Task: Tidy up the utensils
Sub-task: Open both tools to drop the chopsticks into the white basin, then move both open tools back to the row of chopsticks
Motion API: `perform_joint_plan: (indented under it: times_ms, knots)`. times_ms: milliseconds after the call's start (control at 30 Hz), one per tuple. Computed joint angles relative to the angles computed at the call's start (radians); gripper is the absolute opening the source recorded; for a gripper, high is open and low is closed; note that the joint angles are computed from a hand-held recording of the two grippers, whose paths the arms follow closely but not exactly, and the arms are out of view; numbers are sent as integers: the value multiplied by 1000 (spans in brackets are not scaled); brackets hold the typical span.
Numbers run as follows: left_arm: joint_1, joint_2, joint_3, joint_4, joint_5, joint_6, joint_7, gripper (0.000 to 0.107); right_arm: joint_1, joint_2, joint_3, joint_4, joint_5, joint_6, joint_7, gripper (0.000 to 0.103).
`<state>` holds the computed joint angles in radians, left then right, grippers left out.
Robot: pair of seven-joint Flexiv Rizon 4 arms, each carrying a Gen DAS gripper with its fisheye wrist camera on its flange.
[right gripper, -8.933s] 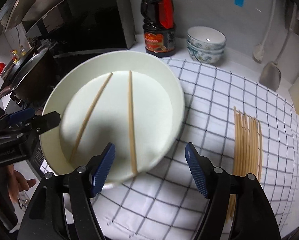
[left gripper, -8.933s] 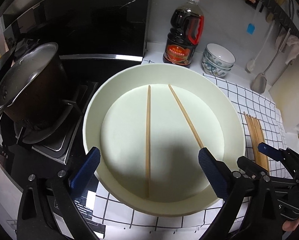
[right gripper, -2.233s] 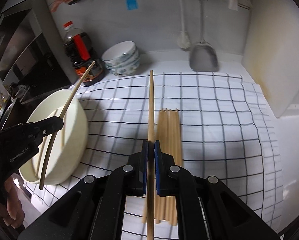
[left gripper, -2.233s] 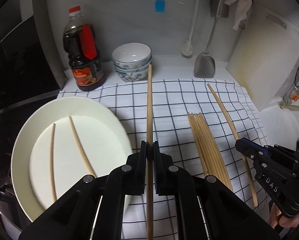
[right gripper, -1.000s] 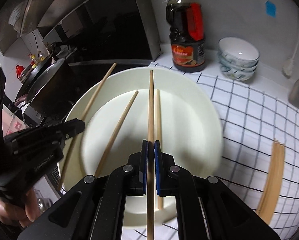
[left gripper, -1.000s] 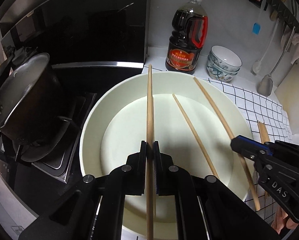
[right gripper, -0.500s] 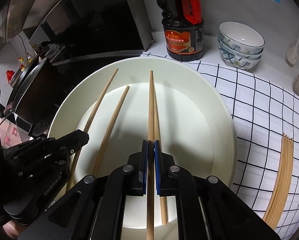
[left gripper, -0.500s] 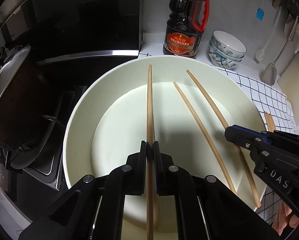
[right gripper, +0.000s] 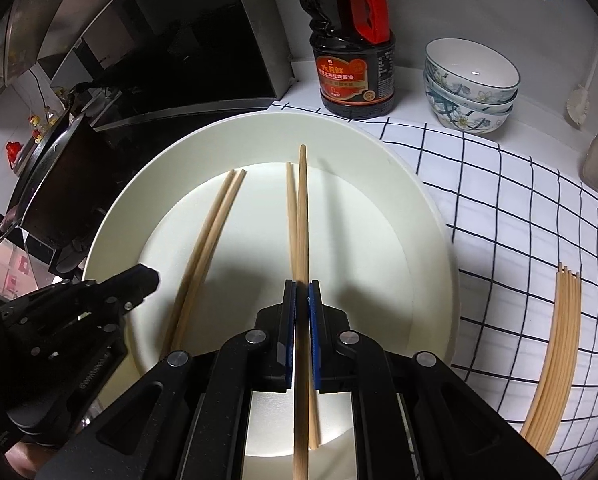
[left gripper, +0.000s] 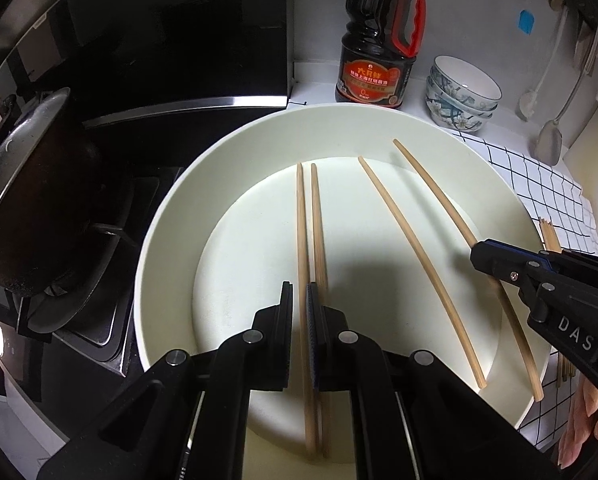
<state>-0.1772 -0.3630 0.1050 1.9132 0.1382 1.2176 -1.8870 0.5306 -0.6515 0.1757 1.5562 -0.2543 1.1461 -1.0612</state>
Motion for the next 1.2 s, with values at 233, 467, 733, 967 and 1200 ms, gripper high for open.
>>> perform_joint_plan:
  times_ms: [233, 467, 733, 967, 1200]
  knots:
    - [-43, 38, 61, 1, 114, 1, -121, 64, 11, 25, -37, 41, -42, 53, 40, 36]
    - [-24, 71, 49, 7, 158, -21, -185, 77, 0, 37, -30, 59, -51, 73, 37, 39]
    - [-8, 95, 27, 16, 180, -30, -225, 84, -10, 55, -24, 85, -45, 97, 41, 46]
    - [-3, 113, 15, 20, 189, -36, -248, 86, -19, 80, -17, 116, -42, 112, 39, 48]
    - [-4, 136, 3, 26, 201, -41, -270, 86, -17, 111, -29, 161, -56, 145, 64, 51]
